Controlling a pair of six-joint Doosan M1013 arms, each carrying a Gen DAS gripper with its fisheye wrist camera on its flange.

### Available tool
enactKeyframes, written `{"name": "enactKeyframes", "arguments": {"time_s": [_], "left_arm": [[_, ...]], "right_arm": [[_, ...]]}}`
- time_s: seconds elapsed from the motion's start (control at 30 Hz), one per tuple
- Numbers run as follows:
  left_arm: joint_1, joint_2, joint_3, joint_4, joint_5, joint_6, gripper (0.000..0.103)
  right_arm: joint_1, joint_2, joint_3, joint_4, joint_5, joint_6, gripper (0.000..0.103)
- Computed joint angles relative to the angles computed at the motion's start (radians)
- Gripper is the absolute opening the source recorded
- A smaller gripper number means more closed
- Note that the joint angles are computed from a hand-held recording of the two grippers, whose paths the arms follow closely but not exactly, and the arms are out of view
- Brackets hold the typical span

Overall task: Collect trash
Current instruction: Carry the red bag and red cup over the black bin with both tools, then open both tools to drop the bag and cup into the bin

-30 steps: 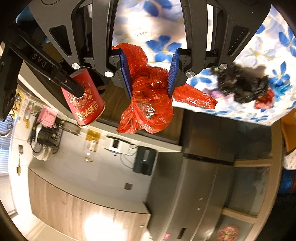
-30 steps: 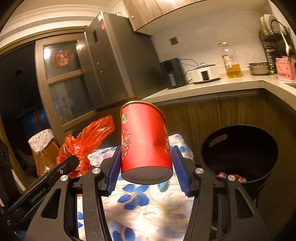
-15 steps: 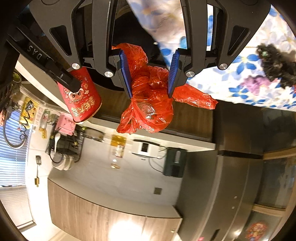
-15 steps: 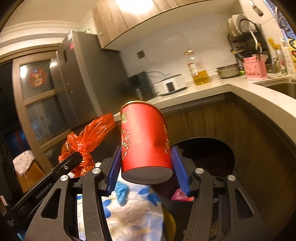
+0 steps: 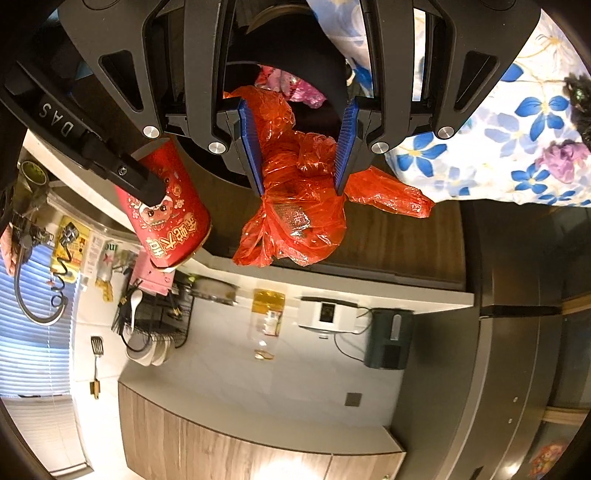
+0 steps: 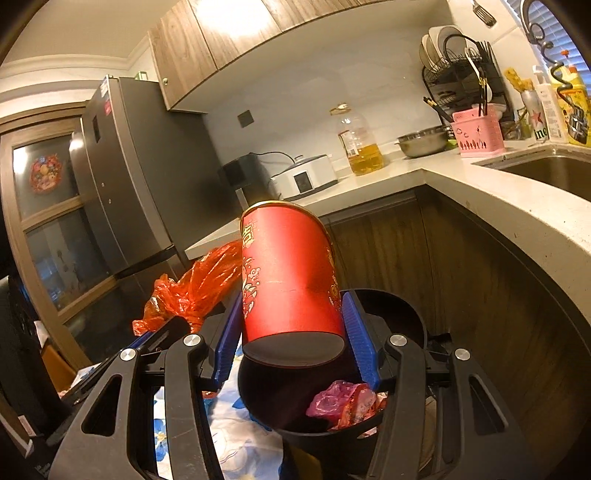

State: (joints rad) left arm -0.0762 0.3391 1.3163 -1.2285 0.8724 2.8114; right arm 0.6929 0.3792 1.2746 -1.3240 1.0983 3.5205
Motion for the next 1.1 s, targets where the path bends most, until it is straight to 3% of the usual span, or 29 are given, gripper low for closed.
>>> {"name": "enactKeyframes", "arguments": {"time_s": [0.8,0.97,1.1], "left_arm": [[-0.04,0.042,-0.032,0.068,0.024,-0.013,0.039],[-0.041,0.048,-0.03,0.069,0.012,-0.006,0.068],[-0.035,0.059,-0.04,0.09,0.017,-0.041,0.07]], "right_arm": [[-0.039,-0.003,0.013,0.025,-0.031,0.015,0.056],[-0.053,-0.015,0.038,0.026,-0.064,0.072,0.065],[-0.052,-0.018,0.041,0.029,-0.048,0.074,0.065]]}}
